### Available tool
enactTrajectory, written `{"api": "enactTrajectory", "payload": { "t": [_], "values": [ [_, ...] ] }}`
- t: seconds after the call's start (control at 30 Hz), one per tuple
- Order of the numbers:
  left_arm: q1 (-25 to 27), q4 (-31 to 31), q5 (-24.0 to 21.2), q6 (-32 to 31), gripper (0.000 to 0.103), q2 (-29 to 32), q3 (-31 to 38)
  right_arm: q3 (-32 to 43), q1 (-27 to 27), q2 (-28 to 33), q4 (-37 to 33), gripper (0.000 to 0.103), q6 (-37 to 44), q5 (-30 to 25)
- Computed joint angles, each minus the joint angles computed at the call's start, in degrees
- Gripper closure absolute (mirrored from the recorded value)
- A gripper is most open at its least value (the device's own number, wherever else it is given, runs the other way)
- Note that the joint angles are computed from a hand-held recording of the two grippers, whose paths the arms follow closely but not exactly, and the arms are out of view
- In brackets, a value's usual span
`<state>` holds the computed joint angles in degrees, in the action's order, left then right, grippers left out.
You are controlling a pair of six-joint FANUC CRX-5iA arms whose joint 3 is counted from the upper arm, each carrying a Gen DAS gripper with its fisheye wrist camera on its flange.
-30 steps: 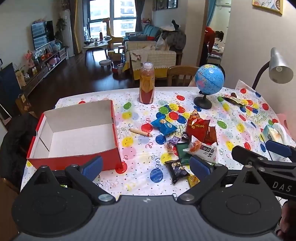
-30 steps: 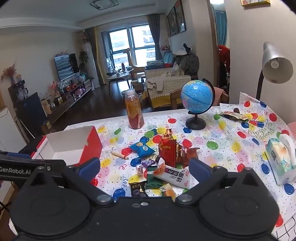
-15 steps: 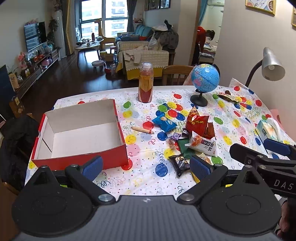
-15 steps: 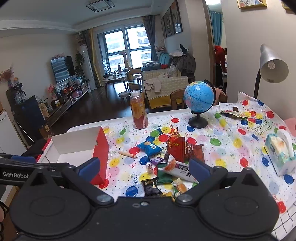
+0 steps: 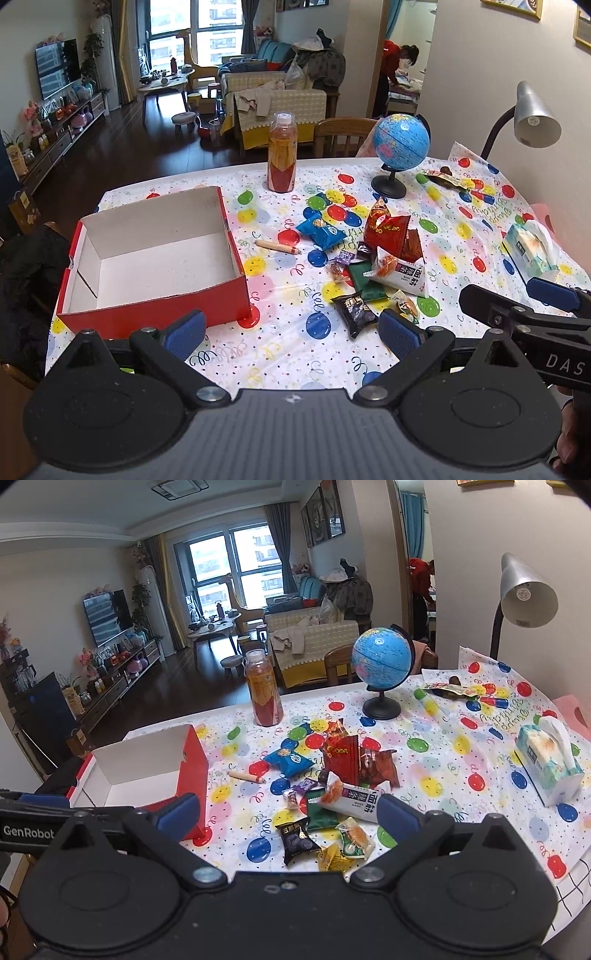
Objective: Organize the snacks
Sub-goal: 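Move both tools toward the snack pile on the tablecloth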
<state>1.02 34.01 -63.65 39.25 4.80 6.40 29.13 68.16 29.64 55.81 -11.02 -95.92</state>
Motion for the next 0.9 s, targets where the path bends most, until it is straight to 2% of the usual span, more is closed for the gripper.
{"api": "enactTrajectory", "payload": {
  "t": [0.57, 0.9],
  "values": [
    [-0.9, -1.72, 0.69, 1.15, 0.002, 0.24, 0.14, -1.54, 0.02, -0.93, -0.65, 0.001, -1.23, 0.77],
    [-2.07, -3.55, -0.55, 3.07, 0.002, 1.09, 1.39, -3.37, 0.05, -2.04, -1.77, 0.001, -2.08, 0.85]
  ]
}}
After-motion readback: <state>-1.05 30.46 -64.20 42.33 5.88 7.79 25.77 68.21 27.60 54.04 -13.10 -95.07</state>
